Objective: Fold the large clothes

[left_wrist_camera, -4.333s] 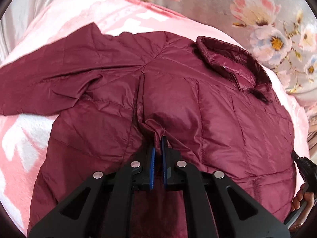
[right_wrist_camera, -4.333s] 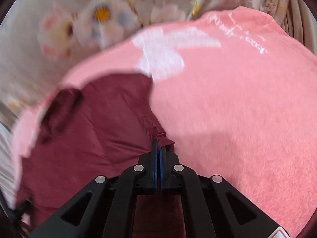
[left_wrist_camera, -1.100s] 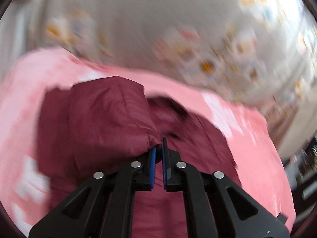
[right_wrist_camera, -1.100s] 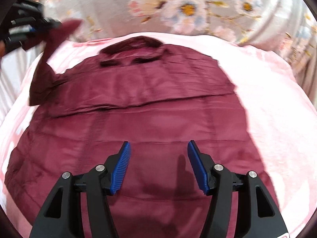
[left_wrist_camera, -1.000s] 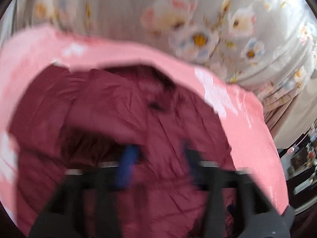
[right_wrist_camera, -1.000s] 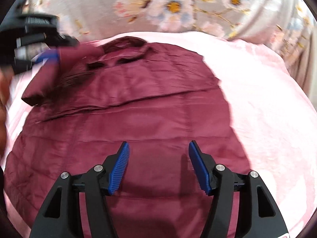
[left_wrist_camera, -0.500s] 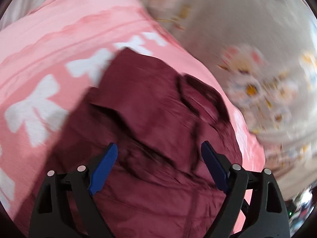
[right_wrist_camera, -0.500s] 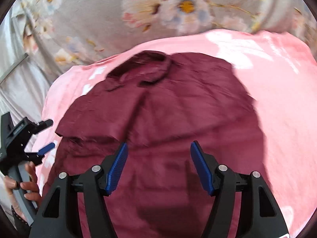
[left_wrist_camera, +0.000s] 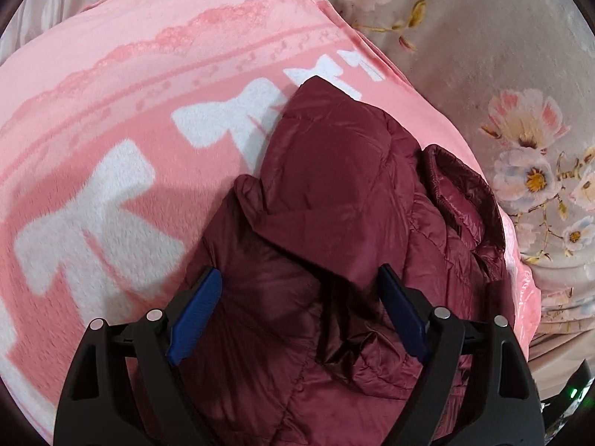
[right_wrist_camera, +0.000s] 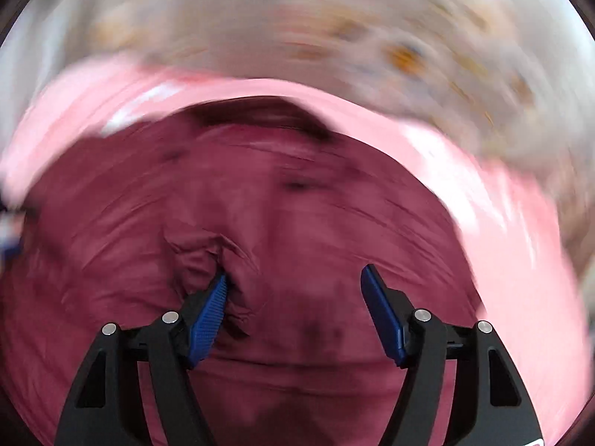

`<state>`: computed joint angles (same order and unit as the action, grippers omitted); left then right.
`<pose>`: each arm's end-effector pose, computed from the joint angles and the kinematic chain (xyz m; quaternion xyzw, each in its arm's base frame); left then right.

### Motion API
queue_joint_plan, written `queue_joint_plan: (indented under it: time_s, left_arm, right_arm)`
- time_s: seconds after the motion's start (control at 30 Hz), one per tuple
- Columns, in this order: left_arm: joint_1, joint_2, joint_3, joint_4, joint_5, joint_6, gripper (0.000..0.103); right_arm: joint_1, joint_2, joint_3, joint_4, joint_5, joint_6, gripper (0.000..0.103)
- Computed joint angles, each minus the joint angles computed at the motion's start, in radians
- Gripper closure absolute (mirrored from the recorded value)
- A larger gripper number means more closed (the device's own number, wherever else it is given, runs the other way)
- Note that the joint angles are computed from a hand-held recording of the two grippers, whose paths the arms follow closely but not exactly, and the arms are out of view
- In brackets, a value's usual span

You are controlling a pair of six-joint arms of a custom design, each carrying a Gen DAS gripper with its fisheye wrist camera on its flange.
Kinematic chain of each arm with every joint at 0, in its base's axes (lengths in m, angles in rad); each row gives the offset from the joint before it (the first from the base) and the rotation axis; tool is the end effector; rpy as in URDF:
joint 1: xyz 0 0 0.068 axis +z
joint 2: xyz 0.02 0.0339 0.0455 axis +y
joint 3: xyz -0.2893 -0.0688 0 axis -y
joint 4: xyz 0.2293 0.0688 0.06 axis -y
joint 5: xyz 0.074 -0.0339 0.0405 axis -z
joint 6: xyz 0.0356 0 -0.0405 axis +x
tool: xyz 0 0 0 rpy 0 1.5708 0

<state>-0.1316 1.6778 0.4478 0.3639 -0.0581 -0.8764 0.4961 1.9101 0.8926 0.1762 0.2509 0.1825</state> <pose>0.2531 -0.0314 0.1216 -0.3507 0.8702 -0.1427 0.3152 0.3209 0.1637 0.1419 -0.1007 0.9225 0.0076 0.3726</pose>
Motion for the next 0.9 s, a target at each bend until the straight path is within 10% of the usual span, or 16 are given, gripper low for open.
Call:
queue_joint_plan:
  time_s: [0.37, 0.5, 0.63, 0.7, 0.9]
  left_arm:
    - [0.004, -0.101, 0.001, -0.003, 0.120, -0.090, 0.020]
    - [0.023, -0.019, 0.049, -0.006, 0.128, -0.116, 0.021]
    - [0.049, 0.036, 0.094, -0.047, 0.120, -0.100, 0.059]
    - [0.061, 0.029, 0.106, -0.049, 0.161, -0.056, 0.091]
    - [-0.059, -0.183, 0.110, -0.196, -0.011, 0.045, 0.100]
  right_arm:
    - [-0.320, -0.028, -0.052, -0.028, -0.512, 0.152, 0.032]
    - [-0.283, 0.060, 0.031, -0.066, -0.492, 0.162, 0.035]
    - [-0.270, 0.127, 0.127, -0.125, -0.530, 0.160, 0.099]
    - [-0.277, 0.061, 0.110, -0.091, -0.553, 0.161, 0.100]
    - [-0.255, -0.198, -0.056, 0.021, -0.411, 0.042, 0.101]
